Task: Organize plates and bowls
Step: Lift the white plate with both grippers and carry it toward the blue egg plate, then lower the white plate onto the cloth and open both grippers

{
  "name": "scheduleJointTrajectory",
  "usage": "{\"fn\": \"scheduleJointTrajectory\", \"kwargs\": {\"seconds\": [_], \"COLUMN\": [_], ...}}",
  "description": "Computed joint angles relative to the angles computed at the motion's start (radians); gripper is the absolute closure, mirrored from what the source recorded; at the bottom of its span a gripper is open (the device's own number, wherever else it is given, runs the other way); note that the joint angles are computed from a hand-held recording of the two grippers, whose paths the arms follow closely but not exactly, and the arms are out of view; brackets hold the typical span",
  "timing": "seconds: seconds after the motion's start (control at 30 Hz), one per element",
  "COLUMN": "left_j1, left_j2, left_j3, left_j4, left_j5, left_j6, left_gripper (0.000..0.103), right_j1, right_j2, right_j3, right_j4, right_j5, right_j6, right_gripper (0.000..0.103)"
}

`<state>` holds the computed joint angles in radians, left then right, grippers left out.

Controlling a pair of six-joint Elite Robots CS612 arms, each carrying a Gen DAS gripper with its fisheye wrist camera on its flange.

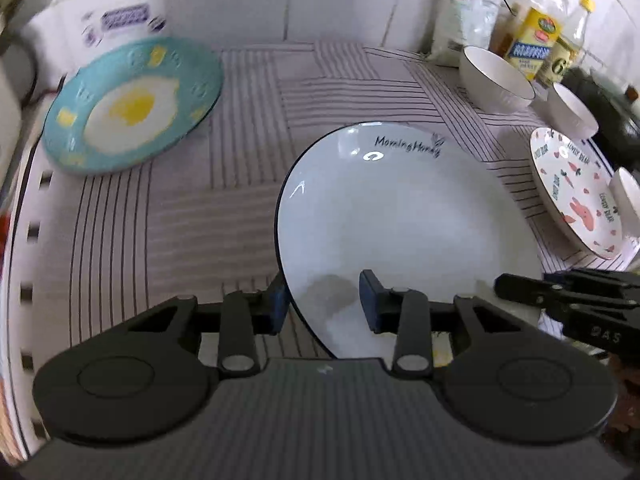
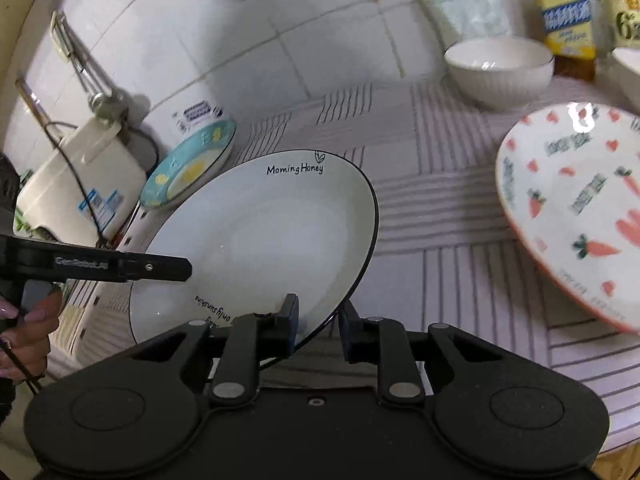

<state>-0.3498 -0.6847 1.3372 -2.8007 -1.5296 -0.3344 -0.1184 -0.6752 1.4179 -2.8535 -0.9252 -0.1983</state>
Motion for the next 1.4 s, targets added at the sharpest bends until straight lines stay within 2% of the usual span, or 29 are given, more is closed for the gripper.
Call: {"fn": "scheduleJointTrajectory", "kwargs": {"seconds": [0.13, 0.2, 0.27, 0.33, 0.43, 0.47, 0.5, 0.57, 0.63, 0.7, 0.8, 1.03, 1.17, 1.27, 1.37, 1.4], "left_j1": [0.005, 0.014, 0.02, 0.028, 0.029, 0.028, 0.03, 0.04, 0.051, 0.052, 0.051, 0.061, 0.062, 0.06, 0.055, 0.052], "left_j2": [0.034, 0.06, 0.086, 0.115, 0.153, 0.164, 0.175, 0.196, 0.209, 0.225, 0.251, 0.281, 0.301, 0.294, 0.277, 0.267], "left_j3": [-0.087, -0.162, -0.227, -0.281, -0.352, -0.374, -0.4, -0.456, -0.479, -0.509, -0.543, -0.564, -0.589, -0.573, -0.574, -0.565], "left_j4": [0.034, 0.095, 0.132, 0.131, 0.136, 0.143, 0.162, 0.222, 0.22, 0.248, 0.269, 0.281, 0.327, 0.325, 0.409, 0.425], "left_j5": [-0.012, -0.041, -0.056, -0.065, -0.026, -0.004, 0.009, -0.009, -0.034, -0.023, -0.002, -0.012, -0.024, -0.022, -0.023, -0.022], "left_j6": [0.076, 0.102, 0.114, 0.112, 0.145, 0.16, 0.157, 0.132, 0.1, 0.119, 0.126, 0.102, 0.066, 0.049, -0.002, -0.013], "left_gripper": [0.068, 0.067, 0.068, 0.068, 0.067, 0.067, 0.068, 0.067, 0.067, 0.068, 0.068, 0.067, 0.067, 0.067, 0.067, 0.064], "right_j1": [0.001, 0.001, 0.004, 0.009, 0.023, 0.028, 0.032, 0.036, 0.038, 0.039, 0.047, 0.067, 0.072, 0.077, 0.083, 0.084], "right_j2": [0.013, 0.028, 0.047, 0.067, 0.104, 0.118, 0.128, 0.148, 0.164, 0.174, 0.184, 0.188, 0.196, 0.191, 0.169, 0.156], "right_j3": [-0.02, -0.047, -0.081, -0.114, -0.164, -0.182, -0.201, -0.236, -0.264, -0.275, -0.286, -0.313, -0.341, -0.344, -0.315, -0.293], "right_j4": [-0.07, -0.094, -0.1, -0.116, -0.169, -0.181, -0.181, -0.173, -0.155, -0.142, -0.129, -0.068, -0.018, 0.002, -0.006, -0.028], "right_j5": [-0.039, -0.059, -0.079, -0.094, -0.113, -0.117, -0.118, -0.115, -0.112, -0.107, -0.122, -0.193, -0.242, -0.276, -0.317, -0.332], "right_j6": [0.057, 0.095, 0.131, 0.177, 0.237, 0.233, 0.214, 0.241, 0.27, 0.315, 0.329, 0.283, 0.236, 0.174, 0.159, 0.151], "right_gripper": [0.077, 0.076, 0.076, 0.076, 0.075, 0.075, 0.074, 0.074, 0.074, 0.073, 0.073, 0.073, 0.073, 0.071, 0.07, 0.066]}}
